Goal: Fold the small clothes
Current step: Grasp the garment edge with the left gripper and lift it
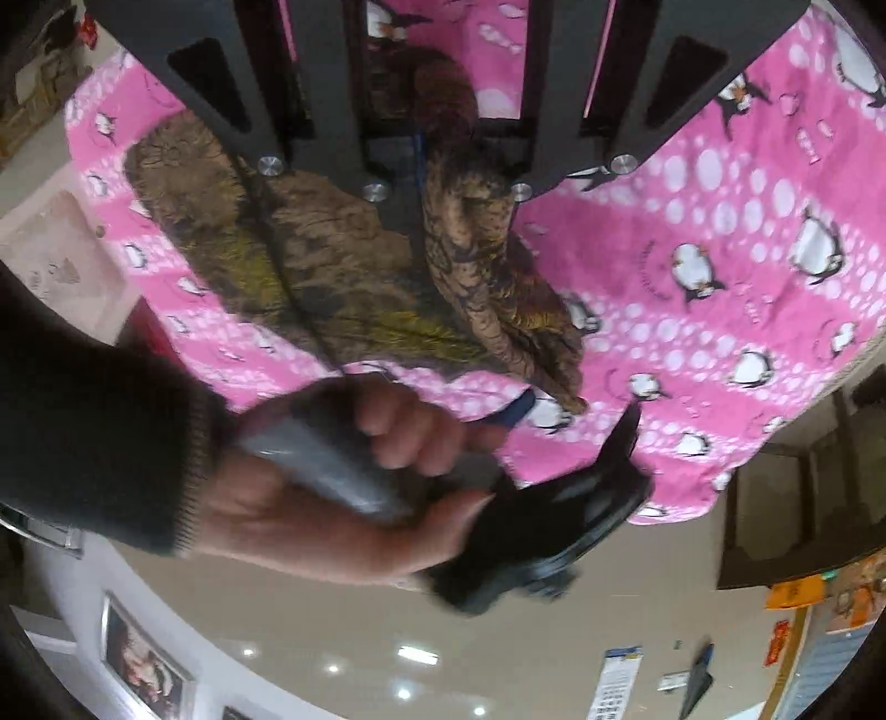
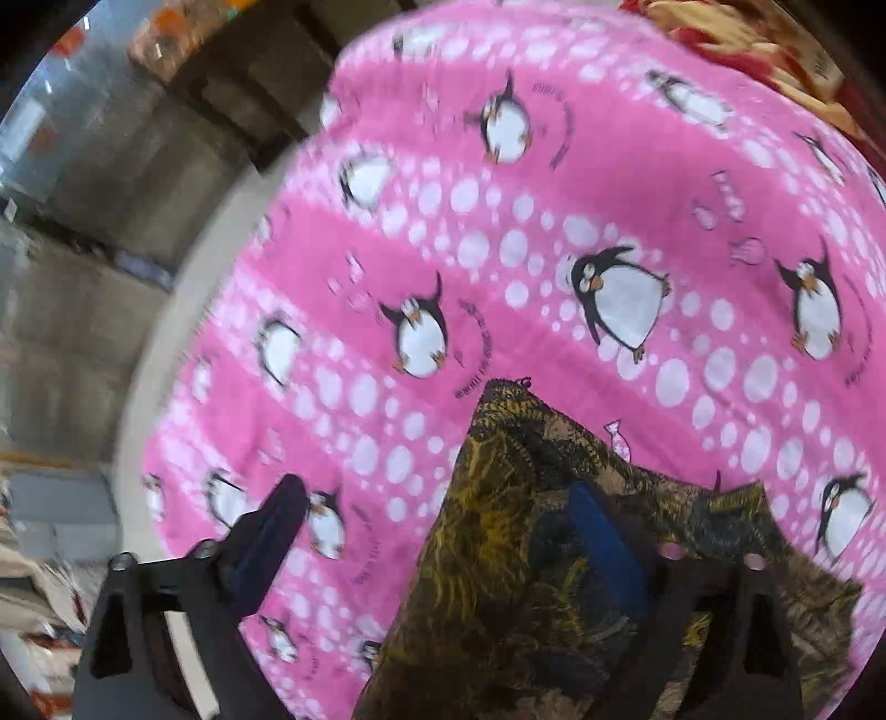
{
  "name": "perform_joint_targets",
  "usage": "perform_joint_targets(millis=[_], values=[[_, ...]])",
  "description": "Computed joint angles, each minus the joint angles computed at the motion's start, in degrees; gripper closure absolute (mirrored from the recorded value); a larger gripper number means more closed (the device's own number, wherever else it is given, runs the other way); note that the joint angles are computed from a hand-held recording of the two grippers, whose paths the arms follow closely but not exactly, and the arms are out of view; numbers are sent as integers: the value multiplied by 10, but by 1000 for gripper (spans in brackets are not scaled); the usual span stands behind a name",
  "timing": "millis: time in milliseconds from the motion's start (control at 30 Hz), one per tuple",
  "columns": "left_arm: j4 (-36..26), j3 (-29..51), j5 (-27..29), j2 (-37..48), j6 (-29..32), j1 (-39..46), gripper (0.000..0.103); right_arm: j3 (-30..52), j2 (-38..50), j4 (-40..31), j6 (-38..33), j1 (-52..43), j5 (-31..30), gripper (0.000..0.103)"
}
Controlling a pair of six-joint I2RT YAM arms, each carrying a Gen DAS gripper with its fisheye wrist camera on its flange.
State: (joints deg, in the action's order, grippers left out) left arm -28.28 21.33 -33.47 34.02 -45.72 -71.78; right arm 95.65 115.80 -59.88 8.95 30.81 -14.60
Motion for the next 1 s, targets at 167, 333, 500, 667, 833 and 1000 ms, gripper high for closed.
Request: perform_joint_targets(millis=[167, 333, 500, 667, 833, 1000], values=[[16, -4, 15, -5, 10, -4, 93, 30, 29, -31, -1, 27, 72, 52], [11, -1, 14, -10, 2, -17, 93, 22, 16, -37, 7, 23, 92, 79], [27, 16, -12, 5, -6, -68, 93, -30, -52, -24, 5, 1, 90, 91], [102, 43, 0, 83, 7, -102, 93, -105, -162, -36, -30, -60, 83, 92], [183, 85, 13, 214, 12, -133, 93, -190, -257, -42, -94, -180, 48, 92], [216, 125, 35, 313, 17, -148, 93, -245, -296, -42, -163, -284, 17, 92]])
